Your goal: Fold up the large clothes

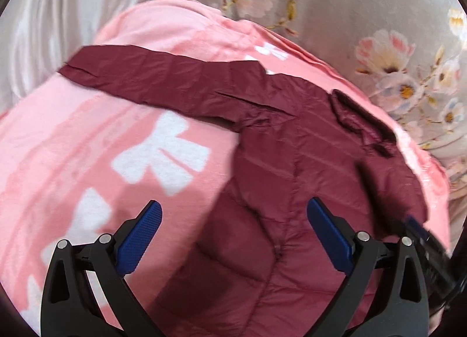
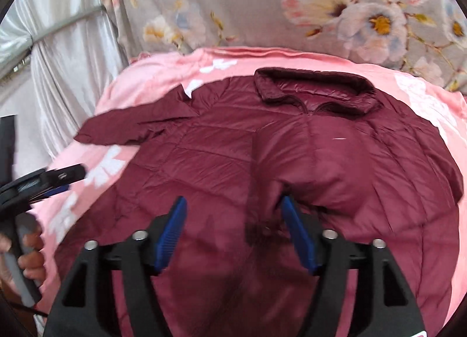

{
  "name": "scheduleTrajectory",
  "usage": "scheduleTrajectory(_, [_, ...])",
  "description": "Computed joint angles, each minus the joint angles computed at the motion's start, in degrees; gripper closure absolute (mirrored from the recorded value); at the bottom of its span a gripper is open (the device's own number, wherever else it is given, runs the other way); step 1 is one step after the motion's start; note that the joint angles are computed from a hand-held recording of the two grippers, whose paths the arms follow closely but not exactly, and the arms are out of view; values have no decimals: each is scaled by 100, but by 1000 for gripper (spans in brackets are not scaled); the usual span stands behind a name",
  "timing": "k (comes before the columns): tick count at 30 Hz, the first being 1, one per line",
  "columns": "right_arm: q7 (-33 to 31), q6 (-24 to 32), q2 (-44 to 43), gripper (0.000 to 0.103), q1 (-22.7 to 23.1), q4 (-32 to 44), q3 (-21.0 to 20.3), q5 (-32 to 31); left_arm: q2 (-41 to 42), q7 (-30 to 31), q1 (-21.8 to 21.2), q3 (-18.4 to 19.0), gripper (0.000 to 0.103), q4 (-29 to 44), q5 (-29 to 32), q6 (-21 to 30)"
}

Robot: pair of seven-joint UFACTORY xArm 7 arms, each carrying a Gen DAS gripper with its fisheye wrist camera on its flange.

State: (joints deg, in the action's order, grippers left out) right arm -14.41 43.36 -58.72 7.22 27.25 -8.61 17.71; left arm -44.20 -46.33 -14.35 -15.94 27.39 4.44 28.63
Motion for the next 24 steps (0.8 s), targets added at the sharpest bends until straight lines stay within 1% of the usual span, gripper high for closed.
scheduleTrajectory(1, [19,60,-70,32,-24,-12,-33,6,72,56,-79,61,6,15,-52,-104])
scheduleTrajectory(2, [44,239,-197,32,-94,-21,-133,2,139,79,-126,79,6,41,-92,-183])
scheduleTrajectory(4, [87,446,-139,32,-167,82,-334,66,216,64,-147,28,6,83,-108,-278])
scheduleTrajectory(6, [130,499,6,32,-269,122,-532,184,241,24,-178,-22,6,107,-122,-313])
scheduleTrajectory(8, [168,500,223,32,-262,143,-694,416,190,-40,-160,-125,6,113,-74,-298])
scheduleTrajectory(10, [208,403,513,31,-205,191,-673,631,108,-113,-87,-226,6,131,30,-223])
scheduleTrajectory(13, [166,-216,1049,31,165,363,-369,1008,-27,-282,40,-313,6,186,140,-94])
scheduleTrajectory(15, [-349,-665,1169,31,986,555,-417,1617,-182,-398,120,-289,6,181,171,-19])
scheduleTrajectory(16, [-608,-791,1133,31,1338,630,-412,1848,-273,-443,178,-286,6,185,204,44])
scheduleTrajectory(17, [-808,-840,1063,31,1569,660,-422,2001,-396,-495,283,-291,6,192,266,137])
scheduleTrajectory(18, [-989,-841,949,32,1769,660,-414,2124,-484,-504,334,-267,6,178,306,196])
scheduleTrajectory(19, [-1061,-787,817,32,1827,628,-351,2140,-576,-507,393,-237,6,173,343,265])
scheduleTrajectory(20, [-1000,-665,597,32,1705,510,-179,2000,-659,-492,442,-183,6,154,368,300])
scheduleTrajectory(21, [-921,-556,419,32,1575,398,-99,1879,-693,-465,455,-146,6,141,372,310])
scheduleTrajectory(23, [-669,-271,25,32,1210,159,-44,1597,-630,-359,429,-52,6,138,338,282])
scheduleTrajectory(24, [-479,-109,-180,32,929,40,-52,1420,-507,-287,361,0,6,156,279,215])
